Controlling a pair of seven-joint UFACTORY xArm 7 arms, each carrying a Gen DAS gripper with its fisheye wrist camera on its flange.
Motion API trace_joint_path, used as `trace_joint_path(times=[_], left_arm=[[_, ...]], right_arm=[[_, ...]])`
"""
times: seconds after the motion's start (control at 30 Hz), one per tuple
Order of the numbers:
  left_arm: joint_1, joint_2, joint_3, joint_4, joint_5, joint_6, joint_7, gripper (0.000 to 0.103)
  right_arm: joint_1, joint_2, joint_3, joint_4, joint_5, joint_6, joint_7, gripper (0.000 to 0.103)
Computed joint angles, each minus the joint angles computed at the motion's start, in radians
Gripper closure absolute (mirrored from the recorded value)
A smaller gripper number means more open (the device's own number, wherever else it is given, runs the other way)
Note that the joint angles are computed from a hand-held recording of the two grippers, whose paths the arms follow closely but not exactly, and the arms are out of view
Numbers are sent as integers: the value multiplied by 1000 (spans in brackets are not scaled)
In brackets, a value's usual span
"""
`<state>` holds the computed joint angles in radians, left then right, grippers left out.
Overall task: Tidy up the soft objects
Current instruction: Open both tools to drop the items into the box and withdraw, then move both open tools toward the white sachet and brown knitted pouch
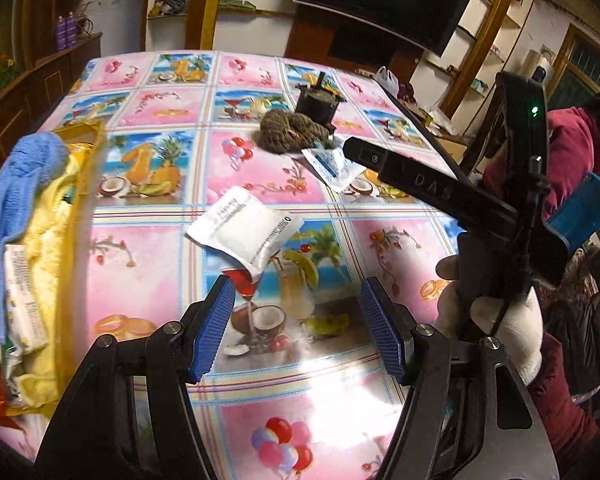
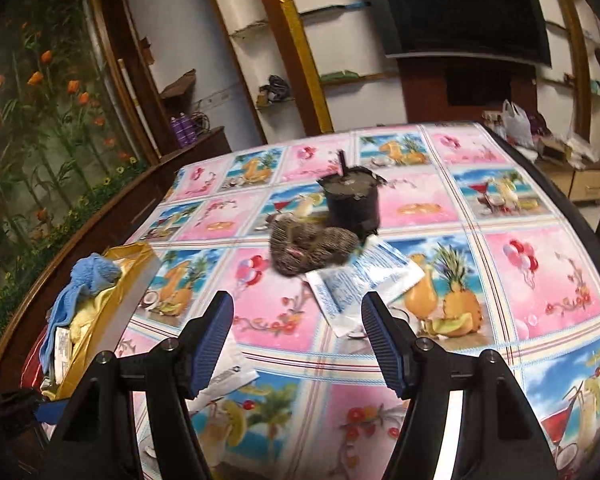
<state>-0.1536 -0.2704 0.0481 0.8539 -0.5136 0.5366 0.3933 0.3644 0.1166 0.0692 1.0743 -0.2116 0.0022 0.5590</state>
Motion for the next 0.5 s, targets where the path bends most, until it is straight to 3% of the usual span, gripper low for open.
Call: trace_joint_path(times=[0.07, 0.13, 0.2, 0.37, 0.5], left_arm=[[-10, 35, -1, 15, -20, 1, 9, 37], [-13, 63, -7, 28, -33, 7, 17, 37], [-13, 88, -13, 40, -48, 14, 34, 37], [3, 122, -35, 47, -43, -12, 44, 37], [13, 154, -38, 64, -60, -14, 62, 37]], right_arm=[[-41, -8, 42, -15, 74, -10, -40, 36], [14, -22, -29, -25, -7, -24, 40, 36], [12, -21, -30, -25, -21, -31, 55, 36], [-48, -3, 50, -6, 99, 8, -47, 36], [-11, 3, 7, 2, 54, 11, -9, 36]])
